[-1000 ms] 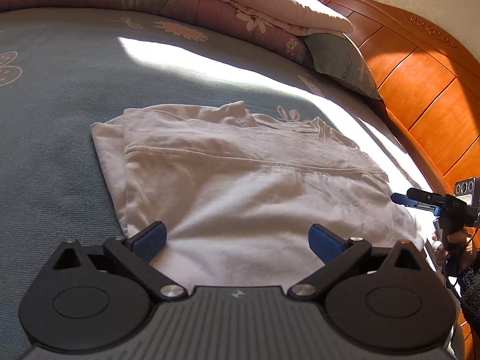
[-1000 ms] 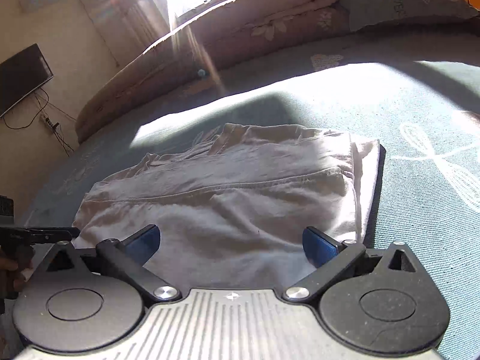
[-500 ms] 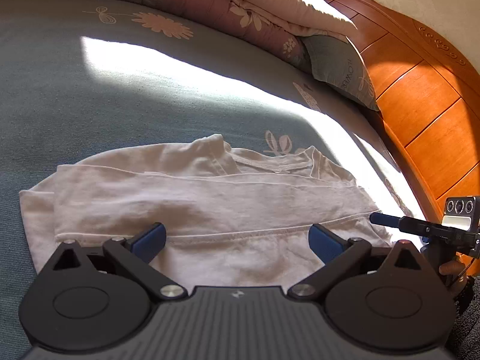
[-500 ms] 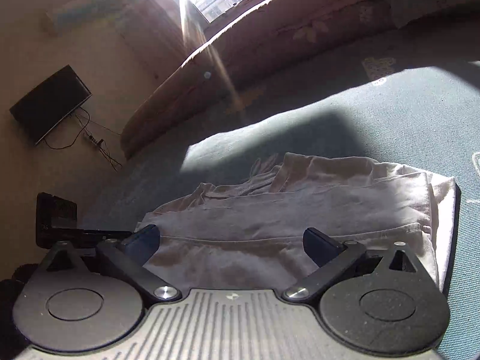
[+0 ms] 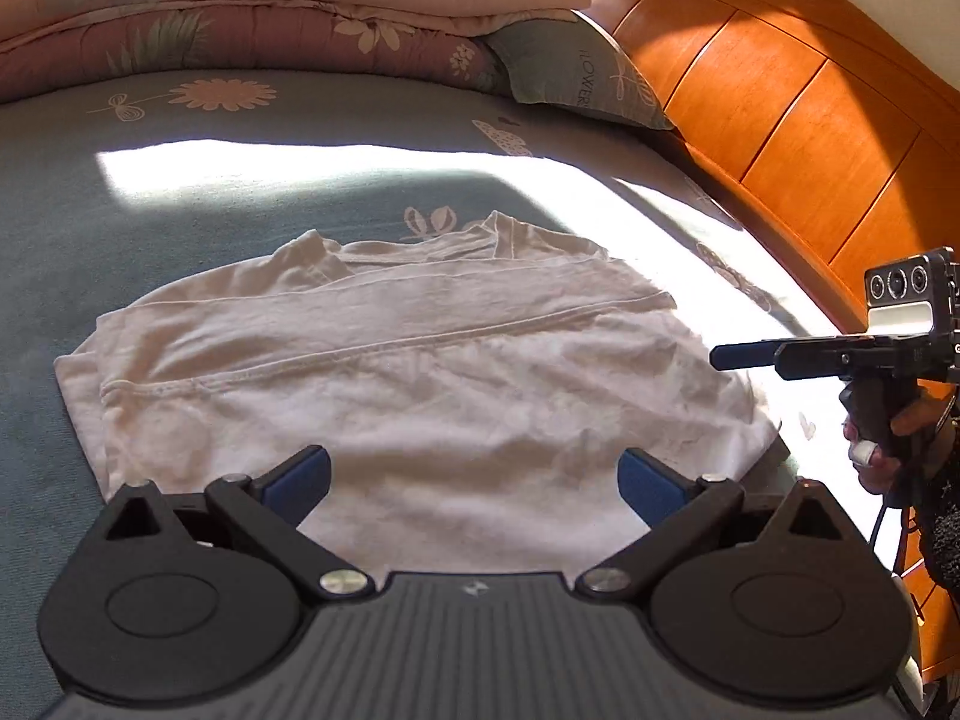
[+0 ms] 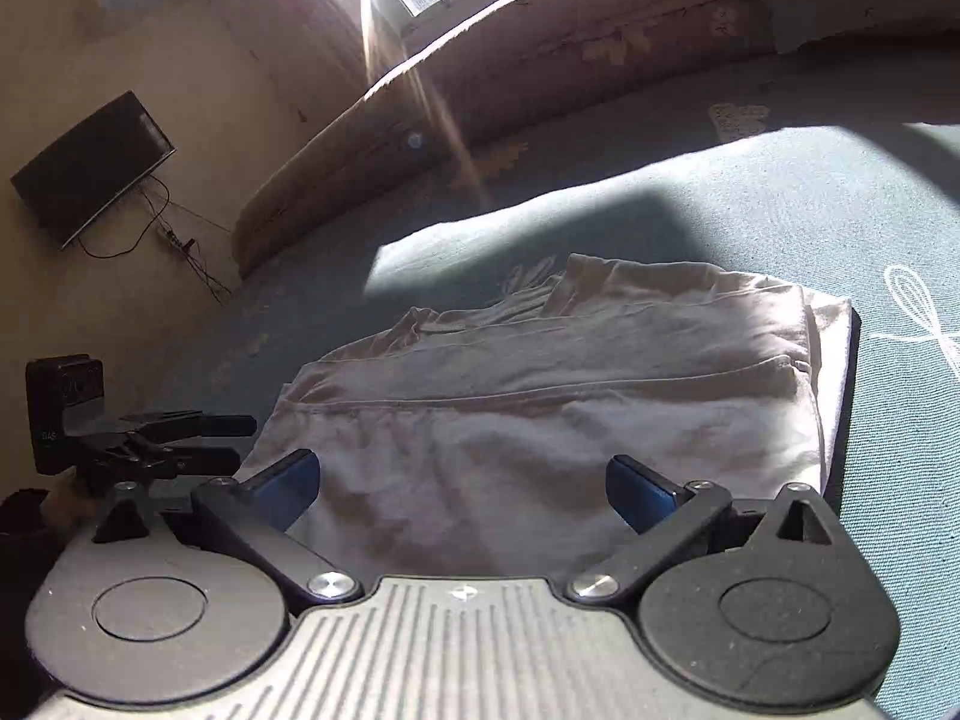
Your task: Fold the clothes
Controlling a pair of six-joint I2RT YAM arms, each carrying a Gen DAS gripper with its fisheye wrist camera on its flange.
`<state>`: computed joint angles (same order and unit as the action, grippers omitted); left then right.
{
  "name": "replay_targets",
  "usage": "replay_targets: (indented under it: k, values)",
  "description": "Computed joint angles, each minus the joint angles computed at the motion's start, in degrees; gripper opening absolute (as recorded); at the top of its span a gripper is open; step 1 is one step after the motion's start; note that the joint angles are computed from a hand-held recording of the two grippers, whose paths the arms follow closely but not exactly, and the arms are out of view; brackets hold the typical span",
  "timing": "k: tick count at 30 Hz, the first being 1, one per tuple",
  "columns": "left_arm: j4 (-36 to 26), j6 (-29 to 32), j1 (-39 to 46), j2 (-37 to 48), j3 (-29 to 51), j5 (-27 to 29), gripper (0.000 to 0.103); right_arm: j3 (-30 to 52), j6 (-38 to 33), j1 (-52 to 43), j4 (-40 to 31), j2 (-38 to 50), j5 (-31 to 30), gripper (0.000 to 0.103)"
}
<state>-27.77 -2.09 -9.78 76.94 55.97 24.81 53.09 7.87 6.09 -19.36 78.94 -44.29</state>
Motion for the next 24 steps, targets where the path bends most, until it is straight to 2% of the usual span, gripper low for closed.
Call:
replay_targets:
  k: [3, 7, 9, 12, 14, 17, 20, 22, 24]
  values:
    - [-0.45, -2.60, 0.31, -4.08, -6.15, 0.46, 0.102, -6.11, 3.45, 3.30, 1.49, -3.27, -4.15, 0.103]
    - [-3.89, -1.77, 8.90, -10.14, -12.63, -1.96, 0.101, -13.10, 3.20, 2.86, -0.65, -9.03, 0.05, 0.103]
    - [-7.88, -0.57, 14.91, -13.73, -13.09, 2.43, 0.101, -15.85, 2.49, -2.02, -3.02, -13.19, -1.67, 0.103]
    - [-11.84, -0.60, 15.20, -16.04, -10.87, 1.49, 0.102, -16.12, -0.44, -9.68, -10.83, -18.31, -2.63, 0.103]
    - [-11.42, -2.37, 14.02, -16.94, -10.03, 4.08, 0.102, -15.44, 0.51, -10.37, -11.84, -19.46, -4.79, 0.103]
    - [-5.20, -9.82, 8.81, -15.05, -9.24, 7.96, 0.102, -16.63, 11.70, -4.02, -1.34, -19.25, -8.43, 0.103]
    - [1.28, -17.77, 4.60, -10.39, -9.30, 8.22, 0.102, -19.22, 25.93, 8.00, 16.80, -14.64, -6.19, 0.103]
    - [5.52, -22.69, 2.40, -7.16, -9.18, 8.80, 0.102, -19.70, 30.37, 14.12, 24.18, -9.62, -3.51, 0.103]
    - [8.32, -25.75, 3.21, -5.47, -11.14, 12.17, 0.102, -20.33, 32.43, 16.28, 27.39, -6.75, -2.47, 0.103]
